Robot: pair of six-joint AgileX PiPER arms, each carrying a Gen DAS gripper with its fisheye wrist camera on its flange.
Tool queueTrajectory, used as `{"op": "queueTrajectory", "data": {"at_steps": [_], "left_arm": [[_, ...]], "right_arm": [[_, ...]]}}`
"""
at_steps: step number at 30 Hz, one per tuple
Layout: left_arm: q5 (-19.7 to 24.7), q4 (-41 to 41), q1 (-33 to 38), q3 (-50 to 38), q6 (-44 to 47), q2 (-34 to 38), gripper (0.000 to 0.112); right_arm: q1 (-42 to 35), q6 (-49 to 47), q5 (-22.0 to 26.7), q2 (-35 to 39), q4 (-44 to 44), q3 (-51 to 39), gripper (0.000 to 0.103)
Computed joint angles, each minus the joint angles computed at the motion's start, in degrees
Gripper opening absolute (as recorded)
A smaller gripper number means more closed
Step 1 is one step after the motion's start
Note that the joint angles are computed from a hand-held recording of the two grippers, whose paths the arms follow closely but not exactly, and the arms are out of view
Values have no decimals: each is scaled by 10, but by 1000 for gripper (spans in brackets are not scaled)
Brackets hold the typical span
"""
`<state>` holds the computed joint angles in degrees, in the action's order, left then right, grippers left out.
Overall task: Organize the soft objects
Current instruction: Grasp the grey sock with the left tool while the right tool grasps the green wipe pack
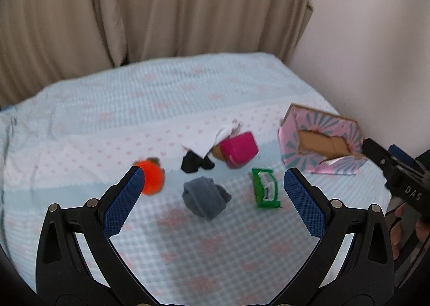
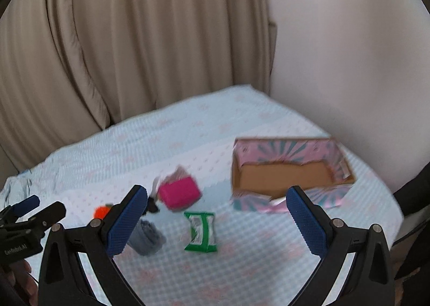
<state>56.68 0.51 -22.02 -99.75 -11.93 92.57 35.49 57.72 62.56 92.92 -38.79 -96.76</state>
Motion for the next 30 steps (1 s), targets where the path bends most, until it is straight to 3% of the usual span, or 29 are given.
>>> {"op": "queueTrajectory", "data": {"at_steps": [5,10,16,19,25,30], "left_arm": [[-100,-19,11,104,-14,39,103],[-168,-14,9,160,-57,88,103],[-227,1,2,166,-90,160,102],[-250,10,-4,154,-105,198,100],[-241,13,-10,101,-120,255,90],[-221,14,-11,77,-119,276,73]], "right_arm": [[-36,15,-94,43,32,63,103],[-78,31,-191,93,62,114,103],[-104,30,-272,165,78,134,103],[-114,14,-296,199,94,127,98],[-146,-66,-330,253,171,102,81],[-158,-128,-334,277,229,82,63]]}}
